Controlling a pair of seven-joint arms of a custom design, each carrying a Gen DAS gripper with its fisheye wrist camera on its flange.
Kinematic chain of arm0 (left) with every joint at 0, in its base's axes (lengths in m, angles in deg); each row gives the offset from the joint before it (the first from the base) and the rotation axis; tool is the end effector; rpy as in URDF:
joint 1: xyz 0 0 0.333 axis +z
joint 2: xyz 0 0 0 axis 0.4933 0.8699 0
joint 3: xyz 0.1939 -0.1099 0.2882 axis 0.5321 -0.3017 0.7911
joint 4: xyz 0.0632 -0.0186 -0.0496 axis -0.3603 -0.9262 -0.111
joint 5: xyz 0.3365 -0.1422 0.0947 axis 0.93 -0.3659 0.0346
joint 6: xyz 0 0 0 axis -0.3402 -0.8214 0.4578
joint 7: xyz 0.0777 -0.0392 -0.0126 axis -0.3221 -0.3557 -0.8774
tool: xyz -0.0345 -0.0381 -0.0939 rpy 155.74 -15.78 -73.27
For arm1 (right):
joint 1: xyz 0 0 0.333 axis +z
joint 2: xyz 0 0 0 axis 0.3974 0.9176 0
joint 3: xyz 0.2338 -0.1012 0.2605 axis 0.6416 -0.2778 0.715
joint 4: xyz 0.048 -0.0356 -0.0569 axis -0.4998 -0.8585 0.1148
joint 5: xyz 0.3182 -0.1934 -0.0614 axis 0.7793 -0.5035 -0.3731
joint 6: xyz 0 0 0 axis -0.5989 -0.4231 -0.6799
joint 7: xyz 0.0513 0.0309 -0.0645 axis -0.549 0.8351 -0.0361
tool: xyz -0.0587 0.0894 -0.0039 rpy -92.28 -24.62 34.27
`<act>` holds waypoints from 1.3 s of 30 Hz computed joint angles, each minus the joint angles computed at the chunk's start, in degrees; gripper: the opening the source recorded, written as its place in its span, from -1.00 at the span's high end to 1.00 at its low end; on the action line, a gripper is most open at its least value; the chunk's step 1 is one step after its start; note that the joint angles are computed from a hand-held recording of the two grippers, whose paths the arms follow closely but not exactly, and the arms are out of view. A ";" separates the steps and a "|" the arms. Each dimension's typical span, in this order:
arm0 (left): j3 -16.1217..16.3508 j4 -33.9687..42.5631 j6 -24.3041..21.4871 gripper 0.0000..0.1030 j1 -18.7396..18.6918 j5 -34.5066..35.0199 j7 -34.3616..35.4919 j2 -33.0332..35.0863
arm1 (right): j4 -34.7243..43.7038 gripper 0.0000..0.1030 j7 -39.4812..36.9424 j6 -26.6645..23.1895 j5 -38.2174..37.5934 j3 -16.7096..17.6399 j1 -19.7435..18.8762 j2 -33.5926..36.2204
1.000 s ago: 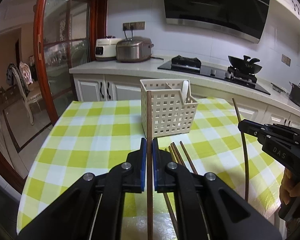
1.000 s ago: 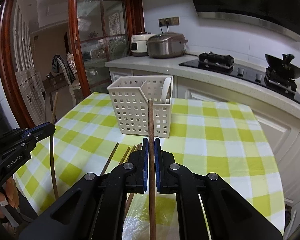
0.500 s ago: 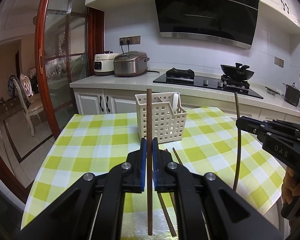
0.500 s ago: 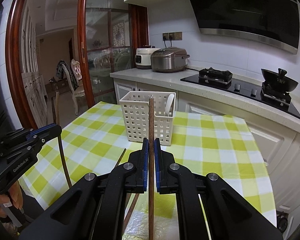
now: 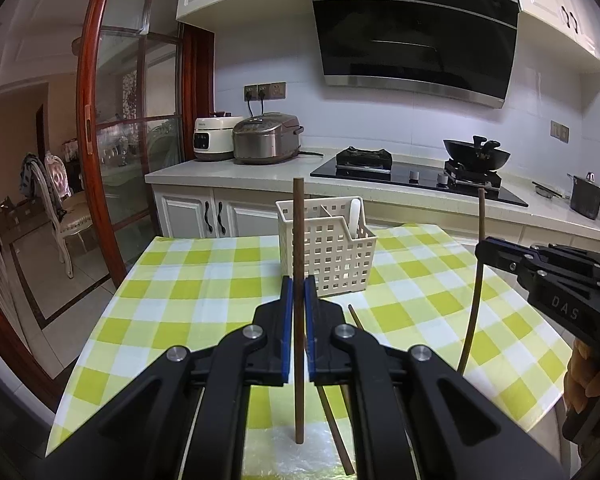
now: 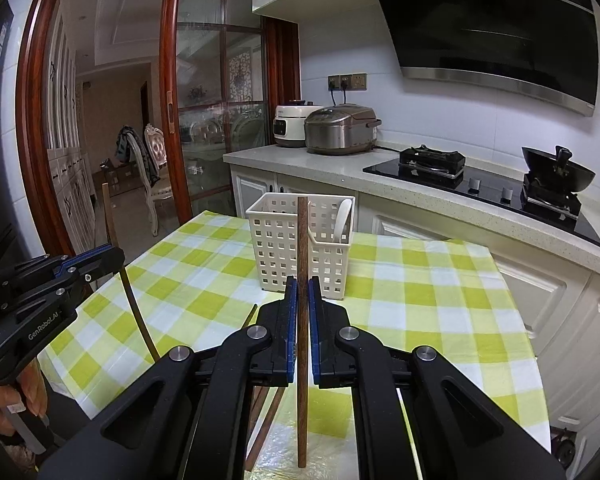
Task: Organize utensils
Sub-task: 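Lift the brown chopstick upright with the left tool toward the caddy, then lower the chopstick into the caddy and open the left tool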
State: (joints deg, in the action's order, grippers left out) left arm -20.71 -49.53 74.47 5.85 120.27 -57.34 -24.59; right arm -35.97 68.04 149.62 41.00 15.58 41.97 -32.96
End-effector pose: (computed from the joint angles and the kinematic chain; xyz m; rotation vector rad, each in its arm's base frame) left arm 0.5358 -0.3823 0.5497 -1.4345 1.5860 -1.0375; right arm 0.5946 0.1646 0.5370 -1.7235 1.1980 -0.7260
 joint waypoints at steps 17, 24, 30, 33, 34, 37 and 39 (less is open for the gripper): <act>0.23 1.49 -0.20 0.89 -0.11 1.02 -0.11 0.37 | 3.34 0.88 -1.29 0.74 -0.72 -0.11 0.50 1.37; 0.61 4.34 2.70 0.89 0.77 -1.17 2.88 1.42 | 4.49 0.88 9.01 0.98 -12.49 1.14 -0.90 3.26; 1.51 11.34 5.25 0.89 1.46 -9.47 14.10 4.87 | 7.77 0.88 27.48 -3.16 -30.39 -3.16 0.11 6.20; 2.45 15.67 5.85 0.89 1.22 -14.61 19.94 7.32 | 11.51 0.88 36.57 -6.02 -38.50 -6.50 1.13 8.86; 2.65 17.79 5.60 0.89 1.17 -16.67 22.47 8.49 | 12.81 0.88 38.86 -7.06 -40.47 -7.10 1.10 9.65; 2.62 24.86 4.69 0.89 1.22 -23.27 30.51 12.36 | 17.54 0.88 44.80 -10.43 -45.74 -8.14 0.55 12.13; 2.88 30.05 3.35 0.89 0.66 -26.40 35.02 15.03 | 21.00 0.88 48.08 -11.88 -49.20 -8.59 0.28 13.87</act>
